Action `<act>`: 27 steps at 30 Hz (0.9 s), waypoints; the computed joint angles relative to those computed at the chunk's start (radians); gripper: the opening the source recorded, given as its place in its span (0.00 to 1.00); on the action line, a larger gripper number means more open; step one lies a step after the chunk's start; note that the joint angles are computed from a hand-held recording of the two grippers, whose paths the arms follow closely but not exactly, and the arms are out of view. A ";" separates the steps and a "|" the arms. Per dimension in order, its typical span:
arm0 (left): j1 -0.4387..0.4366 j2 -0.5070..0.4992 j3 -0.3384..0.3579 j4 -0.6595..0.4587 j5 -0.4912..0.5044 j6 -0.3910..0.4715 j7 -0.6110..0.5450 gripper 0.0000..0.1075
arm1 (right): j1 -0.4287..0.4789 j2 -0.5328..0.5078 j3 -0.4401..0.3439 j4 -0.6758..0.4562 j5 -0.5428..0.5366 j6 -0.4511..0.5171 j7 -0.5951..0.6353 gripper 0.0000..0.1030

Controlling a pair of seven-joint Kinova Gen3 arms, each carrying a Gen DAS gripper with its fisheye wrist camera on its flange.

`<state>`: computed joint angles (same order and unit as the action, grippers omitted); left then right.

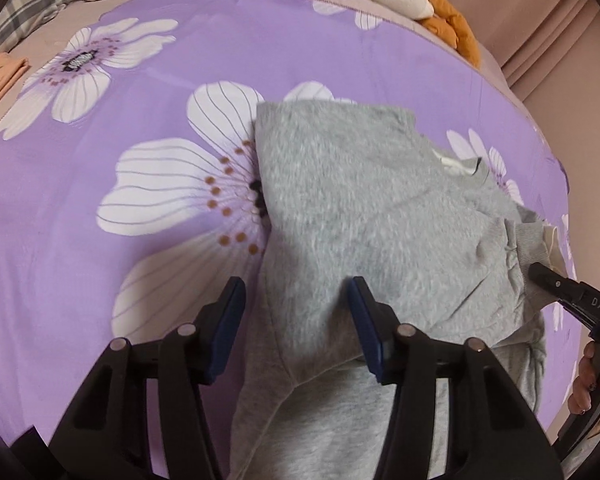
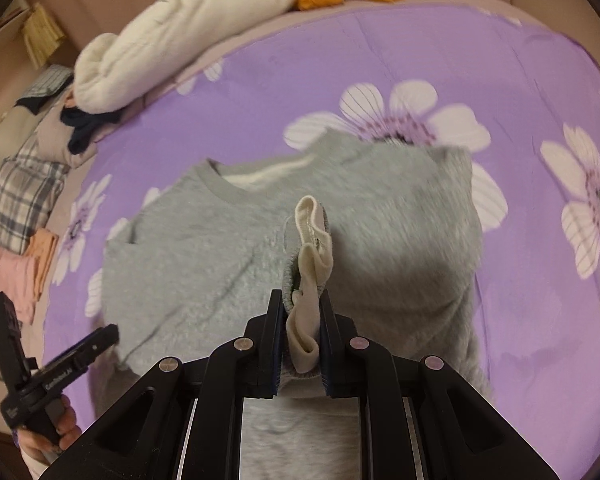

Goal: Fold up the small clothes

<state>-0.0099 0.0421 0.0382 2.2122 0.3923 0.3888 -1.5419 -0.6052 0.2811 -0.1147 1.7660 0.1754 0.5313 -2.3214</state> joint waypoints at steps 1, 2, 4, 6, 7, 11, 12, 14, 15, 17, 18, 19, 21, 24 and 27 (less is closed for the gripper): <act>0.005 0.008 0.001 -0.001 -0.015 -0.005 0.017 0.49 | 0.016 0.005 -0.010 0.006 -0.021 -0.007 0.015 0.16; 0.011 0.017 0.001 -0.004 -0.035 -0.009 0.039 0.49 | 0.025 0.011 -0.014 0.009 -0.034 -0.010 0.024 0.16; 0.016 0.025 0.003 -0.003 -0.057 -0.018 0.062 0.50 | 0.012 0.024 -0.002 0.012 -0.027 -0.007 0.013 0.16; 0.032 0.030 0.002 -0.002 -0.109 -0.032 0.111 0.51 | -0.014 0.036 0.019 0.014 0.002 -0.004 -0.015 0.16; 0.038 0.031 0.002 -0.002 -0.132 -0.035 0.133 0.51 | -0.021 0.039 0.025 0.016 0.013 -0.005 -0.027 0.16; 0.070 0.037 -0.002 0.001 -0.236 -0.053 0.240 0.52 | -0.015 0.036 0.029 0.042 0.023 -0.034 -0.042 0.16; 0.074 0.039 -0.003 0.002 -0.253 -0.058 0.260 0.52 | -0.015 0.035 0.031 0.048 0.025 -0.038 -0.045 0.16; 0.078 0.041 -0.001 0.002 -0.274 -0.062 0.283 0.52 | -0.006 0.031 0.027 0.061 0.023 -0.054 -0.038 0.16; 0.079 0.042 0.000 0.000 -0.281 -0.062 0.292 0.52 | 0.000 0.030 0.025 0.065 0.019 -0.059 -0.033 0.16; 0.073 0.043 0.005 0.000 -0.277 -0.061 0.289 0.52 | -0.001 0.029 0.029 0.070 0.020 -0.067 -0.036 0.18; 0.065 0.043 0.009 0.000 -0.265 -0.061 0.276 0.52 | -0.005 0.028 0.033 0.070 0.023 -0.065 -0.042 0.19; 0.063 0.043 0.010 0.000 -0.261 -0.060 0.271 0.52 | -0.010 0.026 0.038 0.070 0.029 -0.062 -0.049 0.20; 0.064 0.045 0.010 -0.002 -0.264 -0.058 0.274 0.52 | -0.033 0.022 0.055 0.066 0.058 -0.043 -0.081 0.21; 0.065 0.044 0.011 -0.001 -0.265 -0.059 0.280 0.52 | -0.091 0.014 0.089 0.053 0.144 0.007 -0.171 0.21; 0.067 0.046 0.009 -0.003 -0.270 -0.058 0.288 0.52 | -0.132 0.005 0.104 0.047 0.254 0.060 -0.265 0.21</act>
